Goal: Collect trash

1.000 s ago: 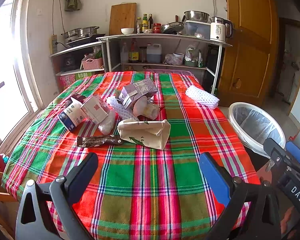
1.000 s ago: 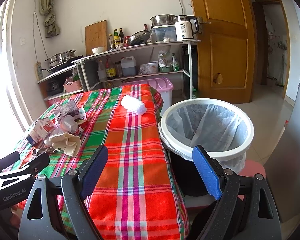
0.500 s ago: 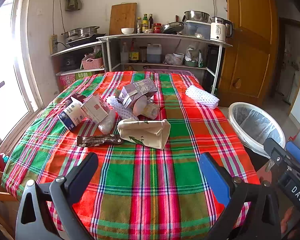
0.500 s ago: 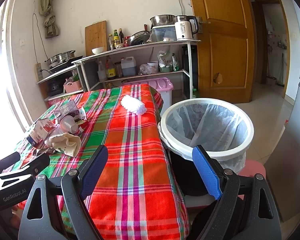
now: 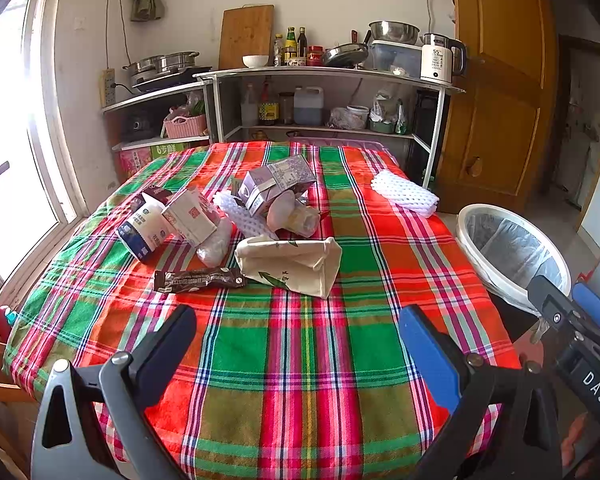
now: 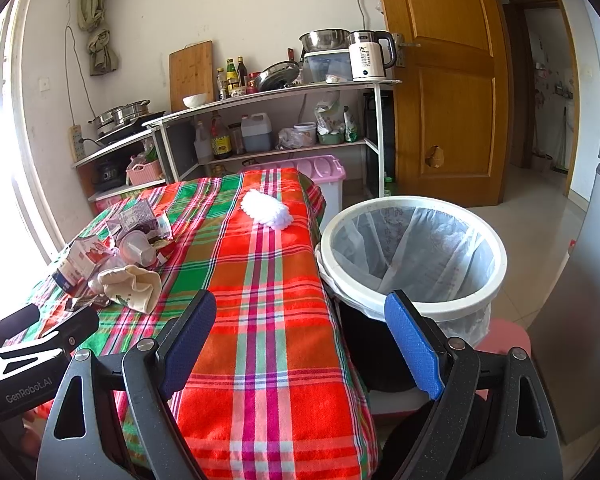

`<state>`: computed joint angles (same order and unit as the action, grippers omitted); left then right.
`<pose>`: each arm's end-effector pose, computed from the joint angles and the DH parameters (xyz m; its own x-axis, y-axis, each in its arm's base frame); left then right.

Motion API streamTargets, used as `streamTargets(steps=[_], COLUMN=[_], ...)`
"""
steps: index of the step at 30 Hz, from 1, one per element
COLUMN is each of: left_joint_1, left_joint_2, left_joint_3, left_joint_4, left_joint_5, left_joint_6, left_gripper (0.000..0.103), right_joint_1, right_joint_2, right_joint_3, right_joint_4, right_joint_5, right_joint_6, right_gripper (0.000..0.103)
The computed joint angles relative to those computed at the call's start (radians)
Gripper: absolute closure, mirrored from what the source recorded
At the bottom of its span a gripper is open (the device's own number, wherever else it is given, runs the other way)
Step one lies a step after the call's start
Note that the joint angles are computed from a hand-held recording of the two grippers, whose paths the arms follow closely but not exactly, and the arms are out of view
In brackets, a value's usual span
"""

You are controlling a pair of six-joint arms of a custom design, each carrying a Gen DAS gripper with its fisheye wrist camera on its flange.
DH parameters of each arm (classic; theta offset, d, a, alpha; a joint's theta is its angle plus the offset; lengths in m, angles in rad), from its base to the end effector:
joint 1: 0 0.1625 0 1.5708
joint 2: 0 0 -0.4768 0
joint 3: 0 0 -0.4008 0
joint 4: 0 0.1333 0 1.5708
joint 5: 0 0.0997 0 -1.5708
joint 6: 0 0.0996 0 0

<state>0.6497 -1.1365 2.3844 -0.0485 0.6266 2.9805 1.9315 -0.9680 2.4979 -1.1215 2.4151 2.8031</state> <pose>-0.0745 -0.3253 0.1243 -0.7002 0.1949 -0.6868 0.6379 0.6028 -0.4793 0.1637 -0.2673 0.0370 -0.7681 0.2609 0.5848 -0.4190 0.4858 -0.7671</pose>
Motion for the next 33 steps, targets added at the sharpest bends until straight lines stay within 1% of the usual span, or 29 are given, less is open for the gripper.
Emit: streamTargets(steps=[16,24,26,30,33], left_joint_1=[0.009,0.048,0.067,0.117,0.151], left_joint_2=[0.001,-0.001,-0.007,-0.03,-0.043], left_joint_3=[-0.003,-0.017,-0.024,-0.036,-0.046], left_joint_4=[-0.002,-0.007,-0.008,-0.015,-0.034], left_joint_5=[-0.001,0.011,0.018,0.021,-0.017], left_joint_6=[0.005,0.044,0.066,0.135,0.192], left_gripper=[0.001,0.001,0.001,0.001,0.001], right_joint_1=[-0.001,-0.021,-0.029,-0.058,-0.075], right_joint_2=[0.002,0.008,0.008,0.012,0.021], right_joint_3=[-0.001,-0.008,-0.012,-0.031,-0.05], right_joint_4=[0.0,0.022,0.032,0.075,0.103], right_joint_5=[0.003,-0.015,-0.034,-0.105,-0.174], right_joint_6=[0.002,0.007,0.006,-0.014,-0.039], right_gripper=[0.016,0.016,0.016,0.016,0.016])
